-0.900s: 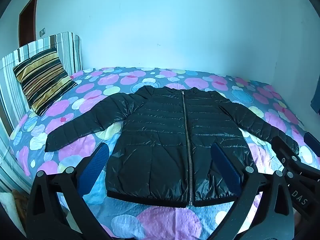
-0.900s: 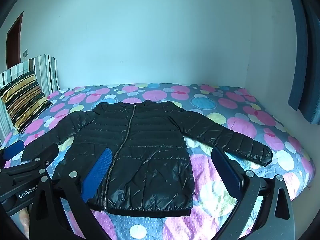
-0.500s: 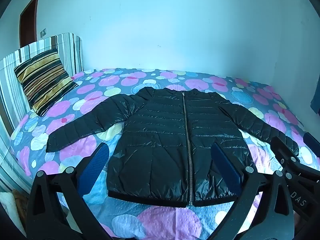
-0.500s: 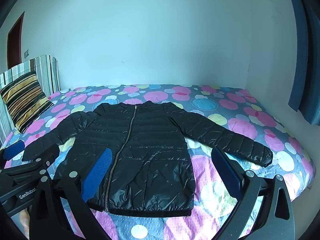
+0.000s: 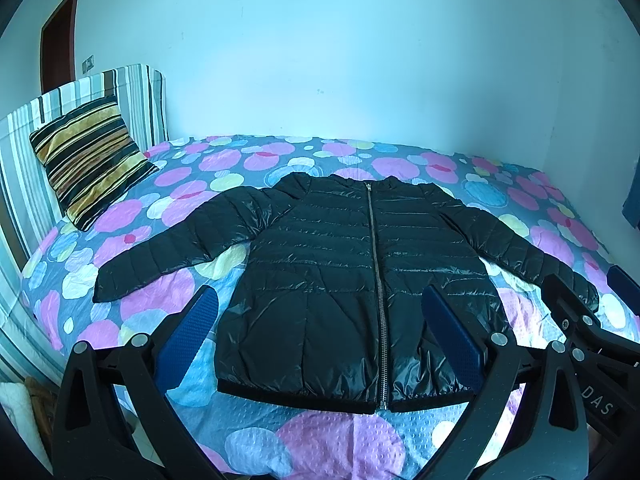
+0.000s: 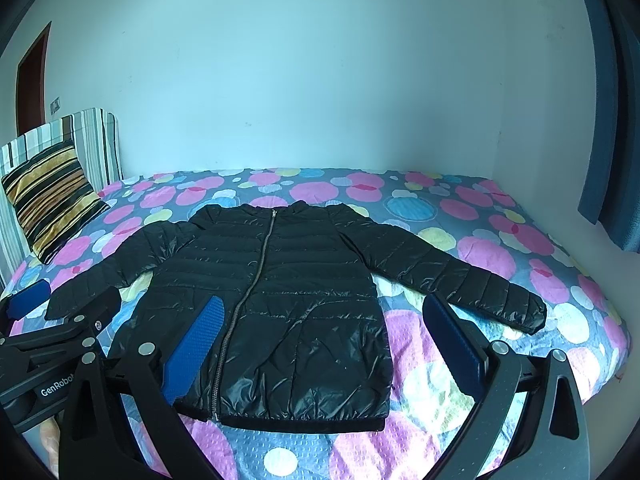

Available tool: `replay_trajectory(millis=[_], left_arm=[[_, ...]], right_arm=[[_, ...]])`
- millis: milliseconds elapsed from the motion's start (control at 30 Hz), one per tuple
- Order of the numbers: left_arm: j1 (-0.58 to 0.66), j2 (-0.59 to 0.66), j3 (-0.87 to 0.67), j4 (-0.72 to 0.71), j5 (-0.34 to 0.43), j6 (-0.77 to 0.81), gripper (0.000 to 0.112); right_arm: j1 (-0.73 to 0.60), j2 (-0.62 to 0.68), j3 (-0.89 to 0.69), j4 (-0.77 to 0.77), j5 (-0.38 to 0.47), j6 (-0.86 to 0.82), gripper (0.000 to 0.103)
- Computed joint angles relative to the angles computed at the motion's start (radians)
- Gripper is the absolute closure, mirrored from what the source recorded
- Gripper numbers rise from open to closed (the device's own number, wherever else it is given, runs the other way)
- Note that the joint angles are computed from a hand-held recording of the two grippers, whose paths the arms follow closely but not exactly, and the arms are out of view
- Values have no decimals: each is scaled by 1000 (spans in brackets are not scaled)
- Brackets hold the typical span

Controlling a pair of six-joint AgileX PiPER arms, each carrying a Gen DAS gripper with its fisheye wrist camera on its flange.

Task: Fold large clothes

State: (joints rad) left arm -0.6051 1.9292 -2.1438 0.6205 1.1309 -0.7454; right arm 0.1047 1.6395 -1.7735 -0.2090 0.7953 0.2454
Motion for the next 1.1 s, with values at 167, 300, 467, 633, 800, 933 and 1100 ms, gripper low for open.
replay_trajectory(millis=[167,300,467,633,800,933,1100], left_arm=[[6,-4,12,-1,-8,3,11],[1,-4,-2,-3,4,4,11],[10,-25,33,-8,-12,3,11],[1,-8,6,-2,2,2,11],[4,-15,21,-4,-4,1,11],[6,-23,37,-3,-11,-3,11],[10,-36,67,-2,-26,-9,11]], right_arm=[[4,-3,7,-5,-3,6,4],[6,-4,13,-9,-7,9,4],[8,-5,16,-13,-8,12,4],[9,-6,21,-14,-12,14,4],[12,-7,31,-19,-17,19,4],[17,-11,44,-28,-27,27,4],[21,-14,55,-34,-32,36,4]])
